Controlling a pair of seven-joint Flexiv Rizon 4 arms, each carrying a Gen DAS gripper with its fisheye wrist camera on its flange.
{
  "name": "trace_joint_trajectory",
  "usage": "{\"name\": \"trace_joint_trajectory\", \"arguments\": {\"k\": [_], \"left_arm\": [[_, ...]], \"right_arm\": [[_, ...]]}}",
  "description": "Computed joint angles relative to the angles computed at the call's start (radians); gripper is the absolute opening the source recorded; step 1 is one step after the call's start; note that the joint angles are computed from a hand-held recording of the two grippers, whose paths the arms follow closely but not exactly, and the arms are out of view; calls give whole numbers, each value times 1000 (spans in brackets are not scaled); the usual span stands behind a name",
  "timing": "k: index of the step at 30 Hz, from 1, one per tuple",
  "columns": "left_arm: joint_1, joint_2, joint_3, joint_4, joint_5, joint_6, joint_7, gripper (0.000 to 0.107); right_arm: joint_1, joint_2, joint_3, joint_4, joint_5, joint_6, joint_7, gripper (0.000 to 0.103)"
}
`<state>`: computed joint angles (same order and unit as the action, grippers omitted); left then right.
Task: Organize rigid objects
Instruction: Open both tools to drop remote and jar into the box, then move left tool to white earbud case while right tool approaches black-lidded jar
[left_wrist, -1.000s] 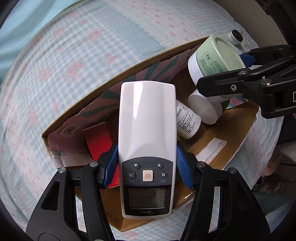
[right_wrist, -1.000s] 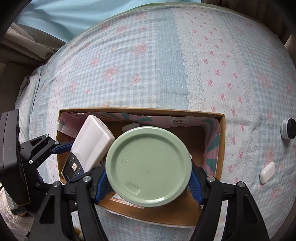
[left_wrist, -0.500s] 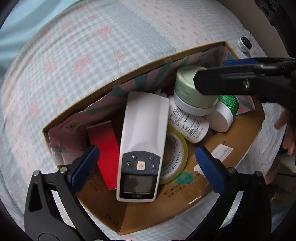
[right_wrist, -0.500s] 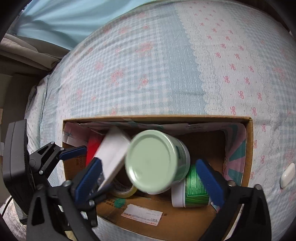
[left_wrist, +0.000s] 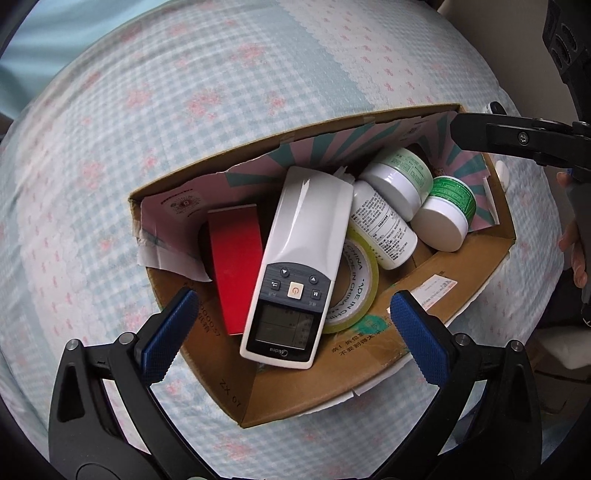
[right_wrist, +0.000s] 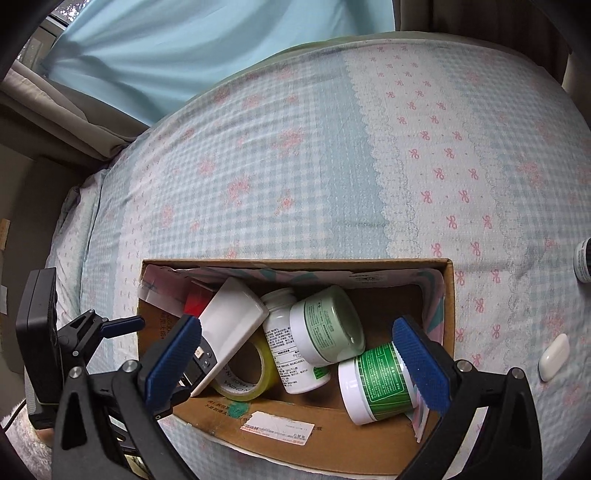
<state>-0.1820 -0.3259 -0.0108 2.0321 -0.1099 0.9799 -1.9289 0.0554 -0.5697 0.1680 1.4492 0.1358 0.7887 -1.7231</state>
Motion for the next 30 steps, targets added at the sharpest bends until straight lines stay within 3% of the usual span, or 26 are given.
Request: {"name": "trace_joint_trajectory", "arguments": {"k": [6,9,17,23,30], "left_arm": [[-10,32,6,-1,15,-19,-36,103],[-31,57,19,-25,79,-64,-82,103],[-67,130,0,-87,195,-169,-165,103],[-130,155,-30,-213,353,-285,-312,103],[-209,112,-68,-368,433,-388,-483,103]], "right_arm": [[19,33,-20,41,-52,19,7,103],[17,66,-20,68,-66,26,-3,103],[13,230,-39,204,-119,72,-51,103],[-23,385,-68,338,-135,190,-74,103],[-82,500,-138,433,-238,270,-66,103]]}}
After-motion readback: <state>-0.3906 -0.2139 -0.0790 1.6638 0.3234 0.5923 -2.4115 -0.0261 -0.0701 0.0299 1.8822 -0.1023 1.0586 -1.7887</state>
